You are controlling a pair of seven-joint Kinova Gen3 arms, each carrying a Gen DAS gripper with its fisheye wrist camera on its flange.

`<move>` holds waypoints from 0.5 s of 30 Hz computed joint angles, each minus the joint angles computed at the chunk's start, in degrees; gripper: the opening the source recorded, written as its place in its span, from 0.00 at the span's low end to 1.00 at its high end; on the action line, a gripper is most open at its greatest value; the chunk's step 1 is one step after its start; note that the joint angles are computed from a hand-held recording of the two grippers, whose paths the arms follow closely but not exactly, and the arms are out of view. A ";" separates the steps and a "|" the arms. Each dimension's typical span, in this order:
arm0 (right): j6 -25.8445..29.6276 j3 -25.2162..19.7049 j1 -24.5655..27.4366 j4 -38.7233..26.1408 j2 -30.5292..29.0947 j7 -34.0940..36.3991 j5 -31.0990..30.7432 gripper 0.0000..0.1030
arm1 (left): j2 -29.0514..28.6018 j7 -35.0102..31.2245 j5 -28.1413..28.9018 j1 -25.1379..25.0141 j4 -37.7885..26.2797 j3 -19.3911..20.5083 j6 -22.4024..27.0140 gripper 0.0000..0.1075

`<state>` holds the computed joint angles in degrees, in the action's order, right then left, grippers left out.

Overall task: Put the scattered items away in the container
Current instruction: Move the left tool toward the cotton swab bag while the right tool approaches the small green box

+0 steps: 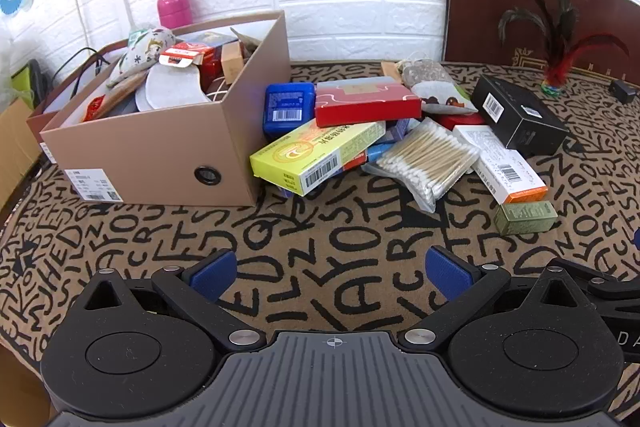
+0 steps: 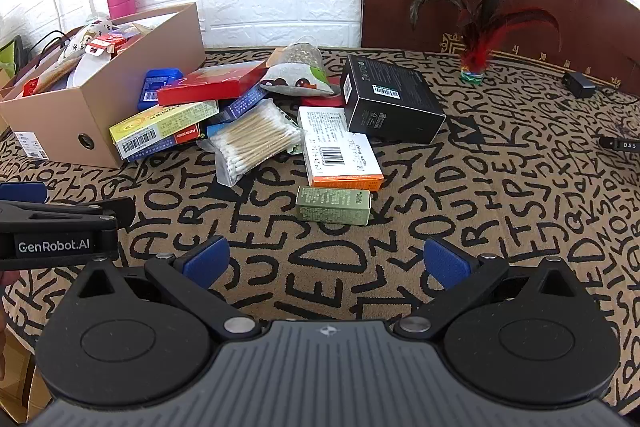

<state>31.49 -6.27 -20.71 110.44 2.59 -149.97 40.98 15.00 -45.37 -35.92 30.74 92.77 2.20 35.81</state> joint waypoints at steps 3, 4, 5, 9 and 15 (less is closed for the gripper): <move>-0.47 0.17 0.34 -0.09 0.15 0.98 -0.84 1.00 | 0.40 -0.51 0.41 0.01 -0.98 0.23 0.99 0.96; -0.57 0.22 0.40 -0.11 0.22 1.18 -1.02 1.00 | 0.53 -0.61 0.48 0.05 -1.21 0.24 1.20 0.96; -0.66 0.30 0.49 -0.18 0.31 1.53 -1.34 1.00 | 0.61 -0.66 0.52 0.10 -1.32 0.22 1.34 0.96; -1.07 0.56 0.60 -0.26 0.58 2.26 -2.04 1.00 | 1.15 -1.10 0.93 0.23 -2.19 0.22 2.18 0.96; -1.63 0.99 0.84 -0.40 0.90 3.59 -3.45 1.00 | 1.82 -1.81 1.59 0.35 -3.27 0.13 2.99 0.96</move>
